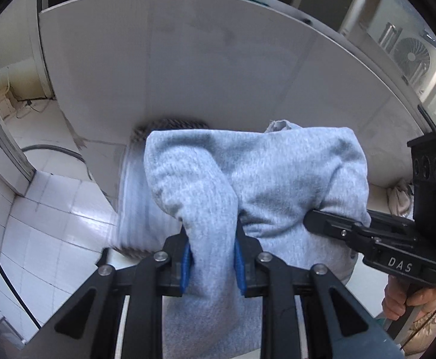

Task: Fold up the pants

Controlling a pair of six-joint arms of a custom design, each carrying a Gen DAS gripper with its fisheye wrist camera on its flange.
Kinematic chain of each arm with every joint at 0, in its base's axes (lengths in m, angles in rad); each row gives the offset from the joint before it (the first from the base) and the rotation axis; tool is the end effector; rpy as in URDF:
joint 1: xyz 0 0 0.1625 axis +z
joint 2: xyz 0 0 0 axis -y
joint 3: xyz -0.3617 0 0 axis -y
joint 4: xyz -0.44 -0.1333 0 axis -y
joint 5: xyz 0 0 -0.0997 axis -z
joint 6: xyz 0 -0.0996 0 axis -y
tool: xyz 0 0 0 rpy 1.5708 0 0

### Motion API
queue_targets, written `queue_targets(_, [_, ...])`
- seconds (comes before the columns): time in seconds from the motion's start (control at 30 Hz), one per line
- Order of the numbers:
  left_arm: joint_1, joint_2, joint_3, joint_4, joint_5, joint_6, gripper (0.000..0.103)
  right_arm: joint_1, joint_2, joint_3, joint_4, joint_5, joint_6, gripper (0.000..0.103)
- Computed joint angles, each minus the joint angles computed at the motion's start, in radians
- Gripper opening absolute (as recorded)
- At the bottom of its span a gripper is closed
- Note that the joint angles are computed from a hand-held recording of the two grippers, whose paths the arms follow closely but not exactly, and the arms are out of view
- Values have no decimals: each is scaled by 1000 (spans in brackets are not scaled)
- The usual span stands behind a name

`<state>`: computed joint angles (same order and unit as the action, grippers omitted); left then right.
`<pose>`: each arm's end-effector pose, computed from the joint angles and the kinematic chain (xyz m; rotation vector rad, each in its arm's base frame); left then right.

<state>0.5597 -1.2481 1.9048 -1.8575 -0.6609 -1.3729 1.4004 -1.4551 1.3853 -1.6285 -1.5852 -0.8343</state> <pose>-0.3400 -0.4631 0.1439 -0.2093 2.3288 -0.8971 0.0295 -0.6060 0.4664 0.9970 -2.8966 0.1608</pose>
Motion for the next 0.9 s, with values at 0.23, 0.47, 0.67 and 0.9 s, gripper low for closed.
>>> queue_targets(0.23, [88, -92, 38, -16, 35, 130, 24, 61, 47, 46, -101, 3, 96, 20])
queue_targets(0.47, [210, -66, 41, -185, 13, 348, 24, 75, 120, 73, -223, -54, 185, 20])
queue_targets(0.67, [276, 11, 24, -229, -2, 451, 29, 84, 145, 141, -357, -171, 213, 25])
queue_targets(0.9, [275, -11, 28, -186, 1, 437, 50, 81, 146, 133, -382, -211, 304, 57])
